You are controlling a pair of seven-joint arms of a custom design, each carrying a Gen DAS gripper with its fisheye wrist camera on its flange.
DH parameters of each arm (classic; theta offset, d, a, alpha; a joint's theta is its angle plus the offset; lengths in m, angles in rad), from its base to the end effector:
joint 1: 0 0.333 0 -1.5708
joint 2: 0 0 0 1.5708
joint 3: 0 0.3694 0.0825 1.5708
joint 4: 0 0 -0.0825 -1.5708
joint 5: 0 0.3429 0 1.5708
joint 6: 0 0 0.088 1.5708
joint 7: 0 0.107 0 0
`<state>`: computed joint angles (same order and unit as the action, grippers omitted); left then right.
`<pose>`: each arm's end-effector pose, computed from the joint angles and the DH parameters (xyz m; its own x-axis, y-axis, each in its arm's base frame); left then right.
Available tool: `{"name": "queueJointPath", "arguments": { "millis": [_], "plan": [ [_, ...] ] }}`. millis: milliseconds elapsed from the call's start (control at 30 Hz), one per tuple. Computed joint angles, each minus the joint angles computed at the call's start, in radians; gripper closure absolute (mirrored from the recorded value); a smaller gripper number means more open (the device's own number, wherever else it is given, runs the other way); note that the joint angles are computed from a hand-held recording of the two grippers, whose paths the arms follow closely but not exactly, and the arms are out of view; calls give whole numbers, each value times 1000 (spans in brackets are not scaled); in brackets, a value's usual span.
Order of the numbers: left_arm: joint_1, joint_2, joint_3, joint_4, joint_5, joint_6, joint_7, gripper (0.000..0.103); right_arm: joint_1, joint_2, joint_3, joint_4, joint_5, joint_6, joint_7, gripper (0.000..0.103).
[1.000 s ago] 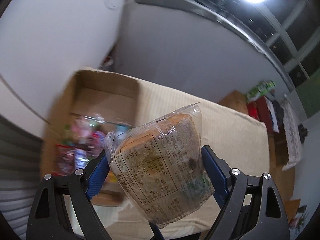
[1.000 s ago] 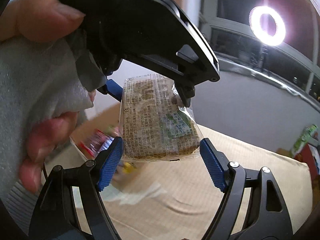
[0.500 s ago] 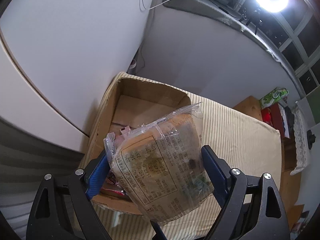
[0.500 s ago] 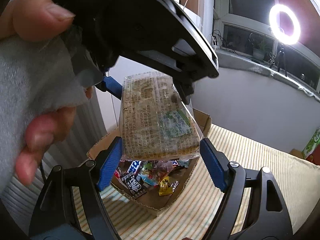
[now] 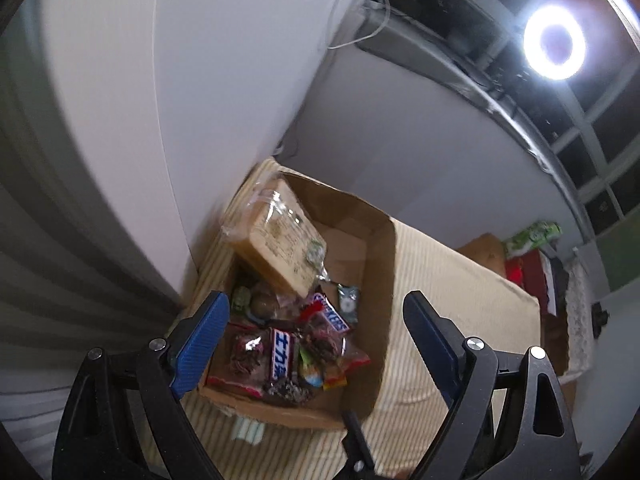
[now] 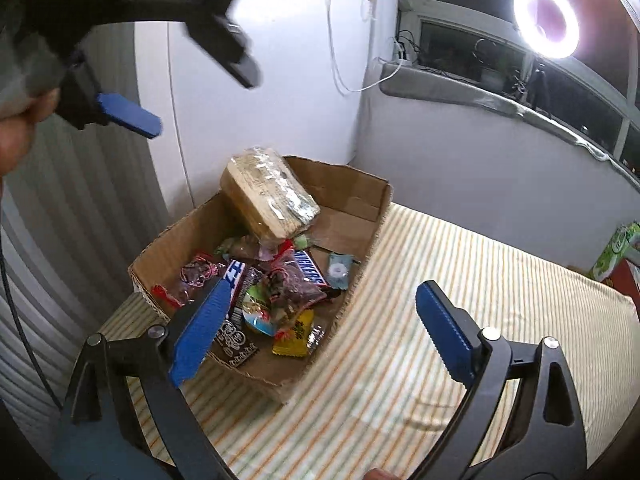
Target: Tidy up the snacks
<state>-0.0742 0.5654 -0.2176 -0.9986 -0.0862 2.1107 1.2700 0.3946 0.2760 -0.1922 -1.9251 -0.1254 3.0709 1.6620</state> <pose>0.7211 -0.1573 0.6463 0.0102 -0.9384 0.3453 -0.8839 -0.1699 -0.4357 0.6246 0.1536 0.5305 0.2218 -0.9715 0.0836 -0.6114 -0.2054 -0.7642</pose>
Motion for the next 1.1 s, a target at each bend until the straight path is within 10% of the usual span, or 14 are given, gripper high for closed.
{"name": "queueJointPath", "arguments": {
  "millis": [200,467,633,800,933,1100],
  "plan": [
    [29,-170,-4,-307,-21,243,47,14,19,-59,-36,-61,-26,24,56,7],
    [-49,-355,29,-756,138,825,17,13,34,-141,-125,-148,-197,29,261,1],
    [-115,-389,88,-842,311,948,-163,13,26,-203,-179,-205,-404,13,450,1],
    [-324,-401,337,-852,770,1019,-581,7,-25,-256,-185,-225,-637,-17,684,1],
    [-414,-409,423,-818,1097,980,-816,6,-83,-298,-147,-236,-688,-50,735,0],
    [-420,-418,398,-803,1287,939,-939,3,-147,-370,-103,-258,-659,-100,725,0]
  ]
}}
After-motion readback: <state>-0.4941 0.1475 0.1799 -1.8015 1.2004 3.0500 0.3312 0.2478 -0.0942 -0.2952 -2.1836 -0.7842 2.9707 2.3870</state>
